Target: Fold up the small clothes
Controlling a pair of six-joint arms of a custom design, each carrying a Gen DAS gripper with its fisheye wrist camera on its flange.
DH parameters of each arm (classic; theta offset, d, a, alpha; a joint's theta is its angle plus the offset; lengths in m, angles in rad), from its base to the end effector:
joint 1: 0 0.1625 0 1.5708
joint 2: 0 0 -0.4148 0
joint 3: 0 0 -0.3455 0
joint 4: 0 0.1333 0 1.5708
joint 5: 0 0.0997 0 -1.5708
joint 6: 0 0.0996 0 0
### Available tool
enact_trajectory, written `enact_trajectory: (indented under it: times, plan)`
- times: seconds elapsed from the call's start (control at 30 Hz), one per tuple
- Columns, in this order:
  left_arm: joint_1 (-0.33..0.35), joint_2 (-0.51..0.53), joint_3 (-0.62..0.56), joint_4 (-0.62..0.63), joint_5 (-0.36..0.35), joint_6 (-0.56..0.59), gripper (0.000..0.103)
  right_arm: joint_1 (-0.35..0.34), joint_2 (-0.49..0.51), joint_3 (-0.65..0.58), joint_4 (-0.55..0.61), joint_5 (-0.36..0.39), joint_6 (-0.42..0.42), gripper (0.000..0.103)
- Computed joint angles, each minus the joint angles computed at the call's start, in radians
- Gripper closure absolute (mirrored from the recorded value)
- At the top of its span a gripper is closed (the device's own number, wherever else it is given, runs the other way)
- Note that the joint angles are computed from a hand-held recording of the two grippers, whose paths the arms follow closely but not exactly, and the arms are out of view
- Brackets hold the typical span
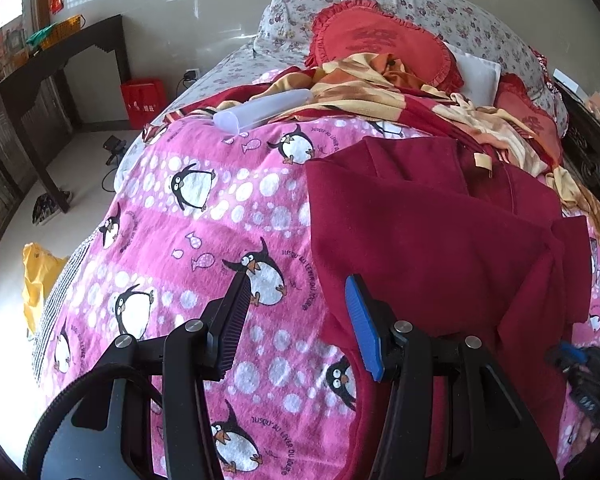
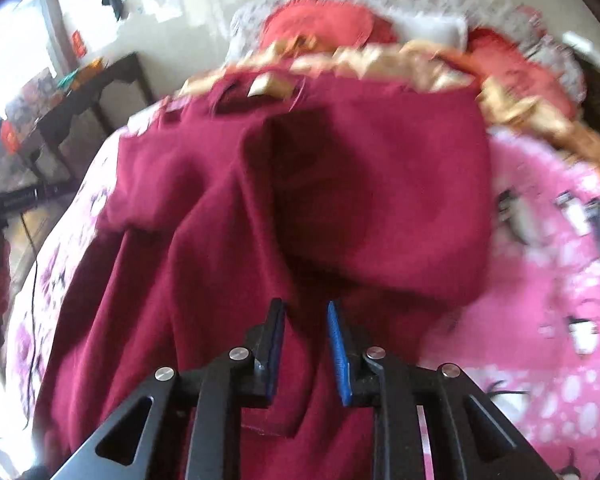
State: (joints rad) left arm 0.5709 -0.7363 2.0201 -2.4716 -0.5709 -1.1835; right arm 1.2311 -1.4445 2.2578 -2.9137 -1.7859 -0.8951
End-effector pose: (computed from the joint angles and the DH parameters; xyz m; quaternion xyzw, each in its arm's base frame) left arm -0.2845 -0.4407 0.0225 0.0119 0.8663 -0.3406 0.3652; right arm -0.0359 -0.4379 0.2894 0.2360 -0.9305 0.1522 0.2351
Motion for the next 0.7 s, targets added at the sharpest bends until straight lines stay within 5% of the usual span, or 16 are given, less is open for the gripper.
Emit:
enact_trajectory:
  times: [0.17,0.2,0.37,0.5,0.7]
  plan:
    - [0.000,-0.005,0.008,0.008,0.002,-0.003,0.054,-0.016,-0.020,0.000,0.068,0.062,0.021,0.084]
    - [0.001,-0.007,0.009,0.010,0.001,-0.005,0.054,-0.012,-0.031,-0.006,0.099,0.088,0.029,0.094]
    - [0.000,-0.023,0.025,-0.021,0.011,-0.012,0.054,0.089,-0.005,-0.064,0.180,0.201,0.080,0.099]
    - [-0.005,-0.040,0.039,-0.030,0.019,-0.018,0.054,0.200,0.098,-0.130,0.159,0.254,0.131,0.099]
    - [-0.002,-0.054,0.053,-0.043,0.024,-0.010,0.054,0.311,0.326,-0.280,0.140,0.209,0.241,0.099]
